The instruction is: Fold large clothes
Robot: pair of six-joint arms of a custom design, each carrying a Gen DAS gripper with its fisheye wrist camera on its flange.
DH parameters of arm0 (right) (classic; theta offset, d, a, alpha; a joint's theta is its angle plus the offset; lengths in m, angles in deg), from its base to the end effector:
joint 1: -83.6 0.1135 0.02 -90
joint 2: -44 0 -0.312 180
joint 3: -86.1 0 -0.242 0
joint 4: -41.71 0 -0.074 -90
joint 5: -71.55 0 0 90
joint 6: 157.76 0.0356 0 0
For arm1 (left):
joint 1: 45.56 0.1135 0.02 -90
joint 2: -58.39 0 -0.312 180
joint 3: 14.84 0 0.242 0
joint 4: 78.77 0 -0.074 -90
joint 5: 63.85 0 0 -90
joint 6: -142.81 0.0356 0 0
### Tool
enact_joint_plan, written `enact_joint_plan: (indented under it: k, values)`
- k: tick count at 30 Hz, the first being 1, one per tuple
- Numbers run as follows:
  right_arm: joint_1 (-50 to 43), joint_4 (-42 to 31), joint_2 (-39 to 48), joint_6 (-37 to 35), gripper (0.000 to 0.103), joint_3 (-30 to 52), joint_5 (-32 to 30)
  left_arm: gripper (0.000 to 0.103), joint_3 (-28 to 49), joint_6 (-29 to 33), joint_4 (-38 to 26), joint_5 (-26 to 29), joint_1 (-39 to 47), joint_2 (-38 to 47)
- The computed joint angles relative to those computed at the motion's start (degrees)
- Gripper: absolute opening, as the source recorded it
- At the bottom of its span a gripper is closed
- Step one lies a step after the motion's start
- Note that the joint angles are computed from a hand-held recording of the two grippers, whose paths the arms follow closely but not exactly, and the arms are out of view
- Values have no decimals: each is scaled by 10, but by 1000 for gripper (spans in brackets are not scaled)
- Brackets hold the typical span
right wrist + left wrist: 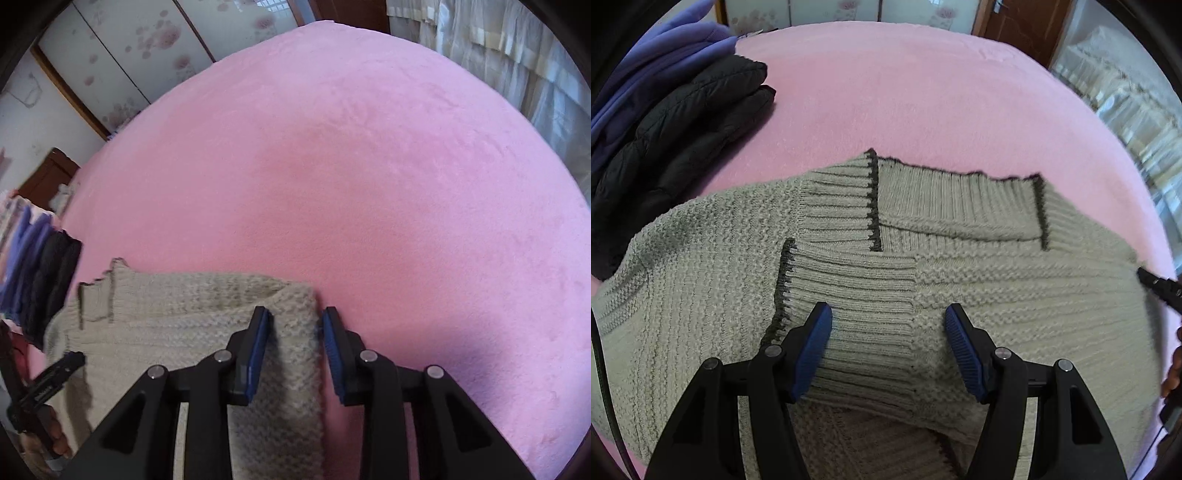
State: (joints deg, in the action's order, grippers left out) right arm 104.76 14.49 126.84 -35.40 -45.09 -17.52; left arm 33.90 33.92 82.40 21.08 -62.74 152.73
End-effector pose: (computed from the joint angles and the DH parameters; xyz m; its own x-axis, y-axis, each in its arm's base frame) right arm 0.2188 0.0841 0.1916 -0.8799 0.2333 -0.4139 0.1389 0.9594 0.2454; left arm 0.2495 -0.0738 0.1530 -0.8989 -0.0596 -0.4342 -0.0351 0.9973 -0.0643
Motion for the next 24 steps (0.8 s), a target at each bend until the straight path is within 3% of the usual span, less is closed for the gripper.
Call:
enact_joint_plan:
  k: [3, 8, 15, 20, 24]
  values:
    - [26, -4, 2, 6, 28, -1, 43, 63, -1, -2, 4, -24, -15, 6]
    - [60, -29, -4, 26, 28, 7, 90, 63, -4, -2, -4, -13, -13, -6]
    - [145, -161, -84, 101, 29, 44, 155, 63, -19, 6, -42, 28, 20, -95]
    - [270, -275, -164, 189, 29, 94, 207, 63, -23, 16, -133, 8, 7, -223]
    - [422, -393, -176, 319, 31, 167, 276, 63, -6, 26, -248, -9, -23, -344]
